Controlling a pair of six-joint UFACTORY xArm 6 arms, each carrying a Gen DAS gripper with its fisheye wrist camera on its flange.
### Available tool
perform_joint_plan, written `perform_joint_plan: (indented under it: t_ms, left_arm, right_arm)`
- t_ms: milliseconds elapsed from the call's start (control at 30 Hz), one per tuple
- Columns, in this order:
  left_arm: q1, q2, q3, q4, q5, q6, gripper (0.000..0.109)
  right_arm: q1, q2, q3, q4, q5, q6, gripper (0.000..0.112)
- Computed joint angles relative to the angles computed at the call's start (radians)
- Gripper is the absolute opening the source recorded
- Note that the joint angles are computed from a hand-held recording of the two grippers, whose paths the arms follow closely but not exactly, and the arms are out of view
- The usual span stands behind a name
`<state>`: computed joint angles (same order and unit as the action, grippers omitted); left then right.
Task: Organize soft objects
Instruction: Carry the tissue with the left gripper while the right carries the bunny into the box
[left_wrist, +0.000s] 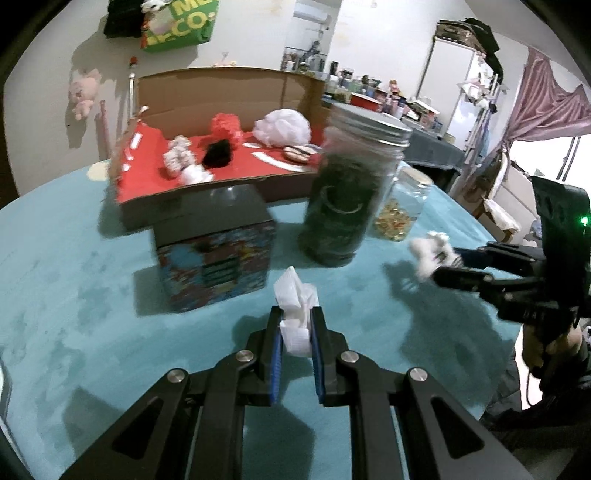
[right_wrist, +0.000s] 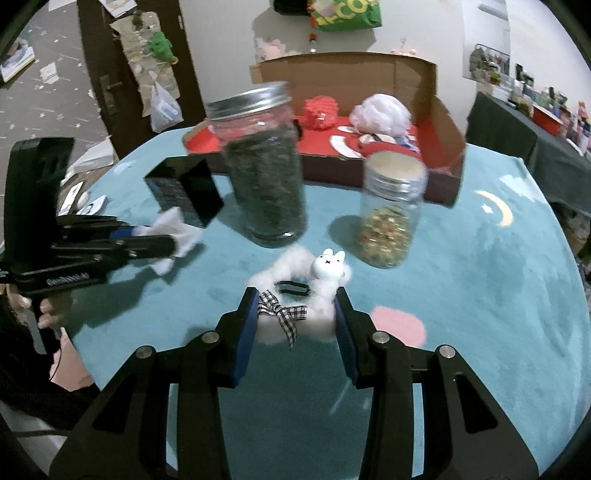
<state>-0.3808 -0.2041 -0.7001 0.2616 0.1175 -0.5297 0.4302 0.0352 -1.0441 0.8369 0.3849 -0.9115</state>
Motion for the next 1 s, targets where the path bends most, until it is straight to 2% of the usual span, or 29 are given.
perform_joint_plan:
  t_ms: [267, 467, 733, 1000]
  left_arm:
    - [0.062, -0.072, 0.057, 0.095, 0.056, -0.091, 0.015]
    - [0.120, -0.088, 0.070, 0.127, 0.081, -0.111, 0.015]
    - [0.175, -0.038, 0.030, 0.115, 0.071, -0.016, 0.015]
    - [0.184, 0.031, -0.025, -0.098, 0.032, 0.274, 0.015]
  right_arm:
    - [-0.043, 0.008, -0.001, -0.046, -0.006, 0.051, 0.038]
    - [-0.067, 0.026, -0.011, -0.105, -0.024, 0.090, 0.038]
    - [-0.095, 0.053, -0.033, -0.188, -0.064, 0.131, 0.038]
    - [-0.114, 0.113, -0.099, -0.284, -0.104, 0.145, 0.038]
